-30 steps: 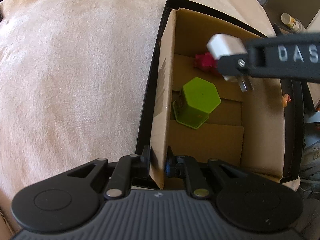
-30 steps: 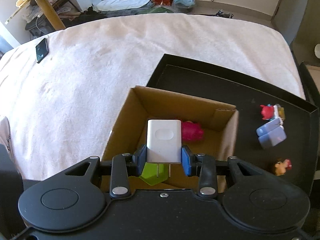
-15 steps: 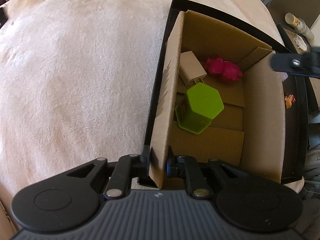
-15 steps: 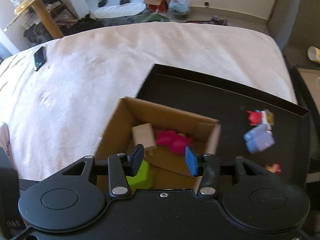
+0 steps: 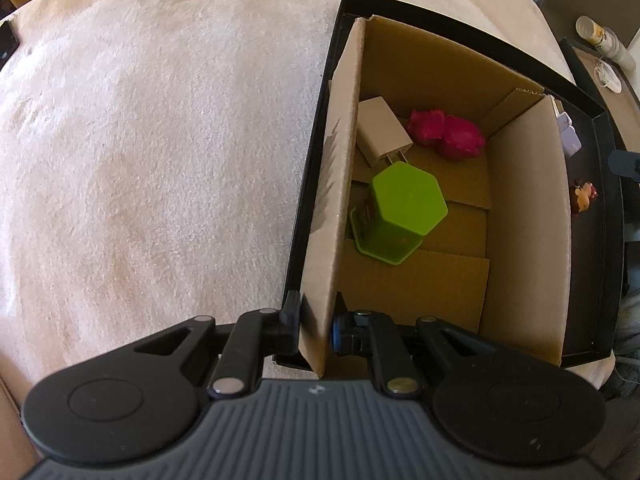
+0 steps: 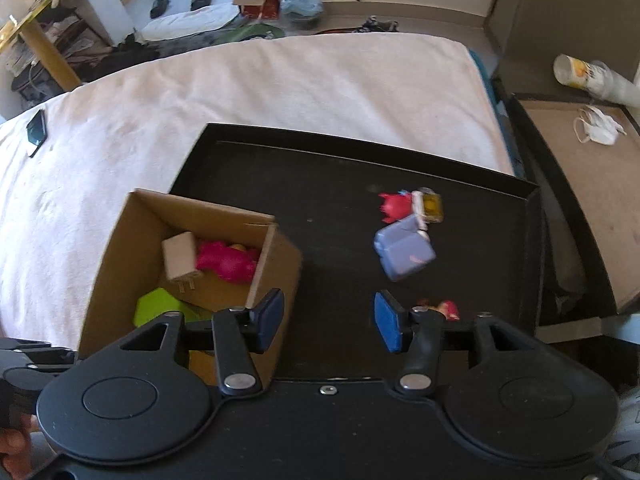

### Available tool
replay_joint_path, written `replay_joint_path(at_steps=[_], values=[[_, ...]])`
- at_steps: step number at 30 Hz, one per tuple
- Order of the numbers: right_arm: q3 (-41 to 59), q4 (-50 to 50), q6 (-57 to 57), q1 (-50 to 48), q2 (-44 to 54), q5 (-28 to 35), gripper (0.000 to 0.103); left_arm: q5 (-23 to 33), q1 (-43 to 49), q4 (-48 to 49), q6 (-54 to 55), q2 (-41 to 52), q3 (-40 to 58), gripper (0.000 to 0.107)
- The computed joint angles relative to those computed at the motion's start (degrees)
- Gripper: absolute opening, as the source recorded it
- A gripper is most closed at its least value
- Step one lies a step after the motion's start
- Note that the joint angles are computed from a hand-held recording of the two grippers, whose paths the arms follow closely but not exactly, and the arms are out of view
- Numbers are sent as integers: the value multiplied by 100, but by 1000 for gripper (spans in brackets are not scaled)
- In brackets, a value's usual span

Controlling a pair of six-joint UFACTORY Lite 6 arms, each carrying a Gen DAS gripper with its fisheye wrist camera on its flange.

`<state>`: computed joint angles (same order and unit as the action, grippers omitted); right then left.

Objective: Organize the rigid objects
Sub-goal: 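Move the right gripper to the small figurine and grasp it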

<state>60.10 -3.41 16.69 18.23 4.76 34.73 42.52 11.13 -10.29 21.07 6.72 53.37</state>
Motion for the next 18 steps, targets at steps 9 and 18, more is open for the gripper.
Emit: replay_joint_path(at_steps=[9, 18], values=[[-478, 368, -796, -665, -125, -221, 52, -5, -17, 112, -203, -27, -11, 12], [-656, 430, -1235, -894, 40, -505, 52, 46, -159, 343, -609, 50, 91, 12]])
